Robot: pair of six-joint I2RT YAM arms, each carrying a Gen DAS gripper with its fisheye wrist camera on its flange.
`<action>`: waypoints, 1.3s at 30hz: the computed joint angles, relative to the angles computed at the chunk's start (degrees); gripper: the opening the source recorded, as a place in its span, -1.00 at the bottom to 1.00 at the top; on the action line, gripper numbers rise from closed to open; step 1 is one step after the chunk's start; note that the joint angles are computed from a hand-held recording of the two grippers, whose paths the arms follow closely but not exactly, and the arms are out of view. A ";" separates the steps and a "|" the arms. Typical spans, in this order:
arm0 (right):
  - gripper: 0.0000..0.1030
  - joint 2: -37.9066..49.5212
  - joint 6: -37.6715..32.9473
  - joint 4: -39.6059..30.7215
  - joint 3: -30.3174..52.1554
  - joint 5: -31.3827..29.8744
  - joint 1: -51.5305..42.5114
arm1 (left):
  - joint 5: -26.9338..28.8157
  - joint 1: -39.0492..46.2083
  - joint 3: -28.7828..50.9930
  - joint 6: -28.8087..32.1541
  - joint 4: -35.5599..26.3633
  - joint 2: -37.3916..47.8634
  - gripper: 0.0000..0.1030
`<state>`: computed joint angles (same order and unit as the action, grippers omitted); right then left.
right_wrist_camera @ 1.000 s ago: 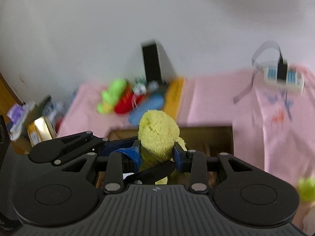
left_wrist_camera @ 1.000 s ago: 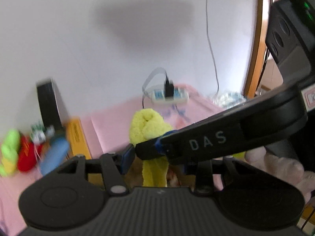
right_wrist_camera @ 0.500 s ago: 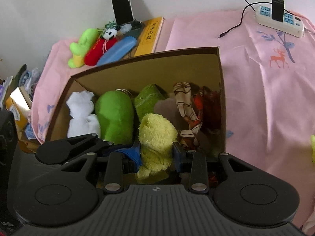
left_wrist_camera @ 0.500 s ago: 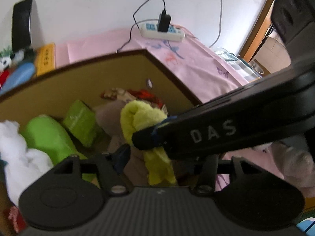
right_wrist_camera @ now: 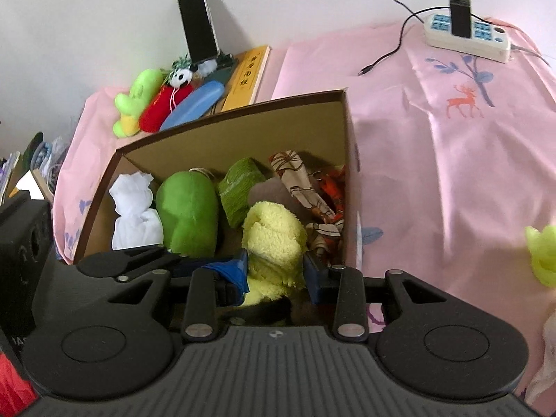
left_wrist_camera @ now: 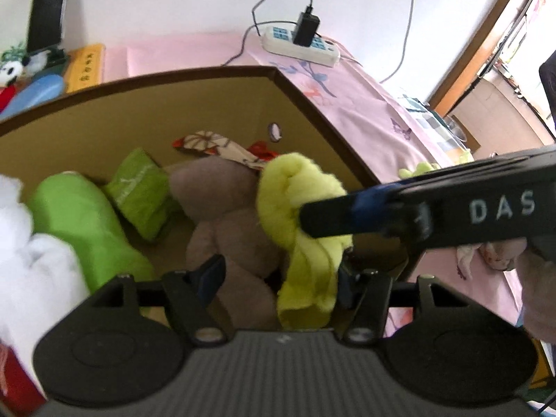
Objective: Organize soft objects
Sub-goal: 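Open the right tool to drop the yellow cloth into the box, then move the right tool back to the heap toward the white bubble wrap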
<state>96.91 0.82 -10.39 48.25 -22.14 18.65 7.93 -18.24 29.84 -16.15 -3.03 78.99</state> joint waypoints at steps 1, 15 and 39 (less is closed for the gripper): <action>-0.65 -0.09 0.19 0.09 -0.18 -0.37 -0.28 | -0.45 -0.01 -0.50 -0.27 -0.37 -1.17 0.16; -0.65 -3.37 8.87 7.08 -6.10 -3.91 -2.66 | -4.21 -2.56 -1.44 -0.64 3.60 -0.25 0.16; -0.66 -17.33 10.78 12.11 -19.43 -1.92 -4.92 | -16.84 -13.40 -3.09 -4.69 -7.04 -14.49 0.16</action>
<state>79.58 11.60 1.72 28.82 -24.06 13.73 -8.91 -31.64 26.75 -20.84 -10.07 64.50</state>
